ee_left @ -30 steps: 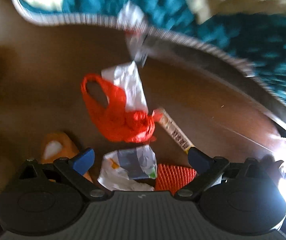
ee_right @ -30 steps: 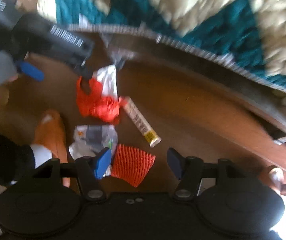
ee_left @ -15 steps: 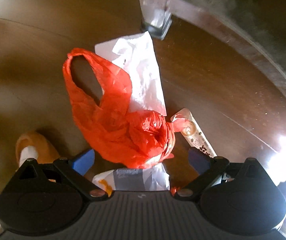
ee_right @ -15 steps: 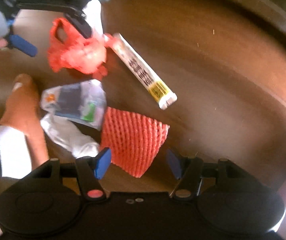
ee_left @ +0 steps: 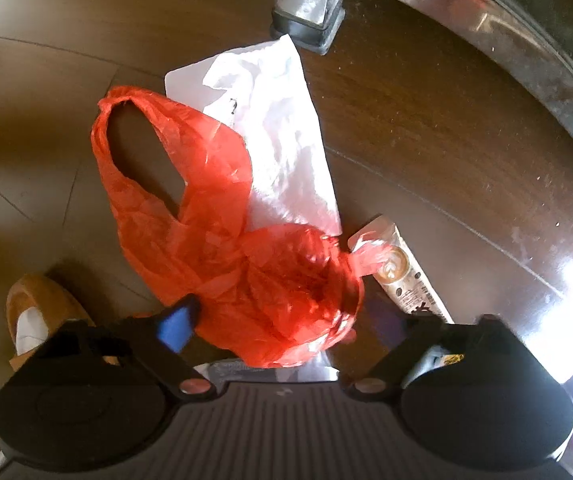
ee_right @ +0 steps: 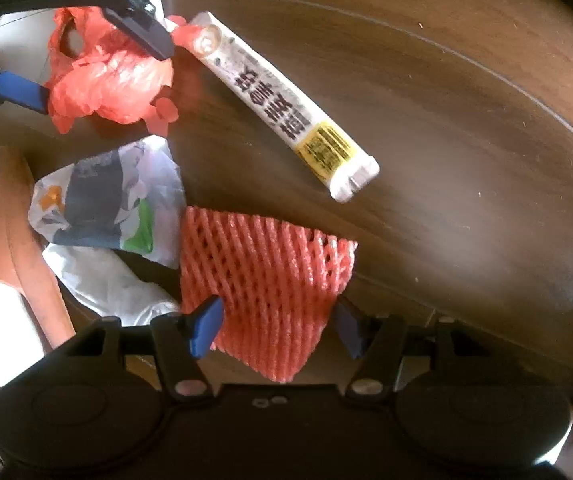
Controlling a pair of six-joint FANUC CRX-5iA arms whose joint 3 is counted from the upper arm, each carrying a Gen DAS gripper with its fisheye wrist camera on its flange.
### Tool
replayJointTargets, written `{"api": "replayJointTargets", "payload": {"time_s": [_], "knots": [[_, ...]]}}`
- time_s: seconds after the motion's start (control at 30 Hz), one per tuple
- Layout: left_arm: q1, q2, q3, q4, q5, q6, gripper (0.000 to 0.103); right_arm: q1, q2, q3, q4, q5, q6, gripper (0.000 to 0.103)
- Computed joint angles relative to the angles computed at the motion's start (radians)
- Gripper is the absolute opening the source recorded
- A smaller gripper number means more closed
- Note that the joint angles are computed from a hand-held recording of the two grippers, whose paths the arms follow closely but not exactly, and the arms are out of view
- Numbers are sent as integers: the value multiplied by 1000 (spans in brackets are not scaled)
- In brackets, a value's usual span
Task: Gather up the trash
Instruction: 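Grasp the red plastic bag with the left tool while the right tool grasps the orange foam net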
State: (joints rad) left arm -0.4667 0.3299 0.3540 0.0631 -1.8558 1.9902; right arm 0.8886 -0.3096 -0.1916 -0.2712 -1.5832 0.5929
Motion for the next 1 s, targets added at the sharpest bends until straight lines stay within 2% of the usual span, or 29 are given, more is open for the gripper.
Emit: {"api": "replayJointTargets", "payload": {"time_s": [0.03, 0.07, 0.1, 0.13, 0.17, 0.23, 0.43, 0.63, 0.83, 1.0], "knots": [[4, 1, 2, 4, -1, -3, 80, 7, 5, 4, 4, -1, 15, 50], [4, 7, 9, 4, -1, -3, 78, 14, 16, 12, 11, -6, 34, 31], [3, 8, 16, 1, -2, -4, 72, 18, 27, 19, 13, -19, 54, 24], [3, 11, 22, 3, -4, -7, 68, 17, 29, 21, 10, -22, 69, 23], [2, 14, 31, 5, -9, -6, 62, 16, 29, 23, 8, -23, 76, 17], [-2, 22, 57, -7, -25, 3, 56, 26, 27, 26, 28, -32, 82, 10], [-14, 45, 148, -29, -96, 19, 53, 50, -14, 55, 78, -74, 38, 8], [-38, 74, 311, -19, -187, 26, 53, 73, -54, 131, 167, -146, -31, 8], [-49, 51, 424, 25, -255, 44, 53, 175, -71, 234, 304, -234, -145, 8], [-73, 37, 576, 24, -315, -21, 53, 304, -69, 348, 452, -328, -223, 8]]}}
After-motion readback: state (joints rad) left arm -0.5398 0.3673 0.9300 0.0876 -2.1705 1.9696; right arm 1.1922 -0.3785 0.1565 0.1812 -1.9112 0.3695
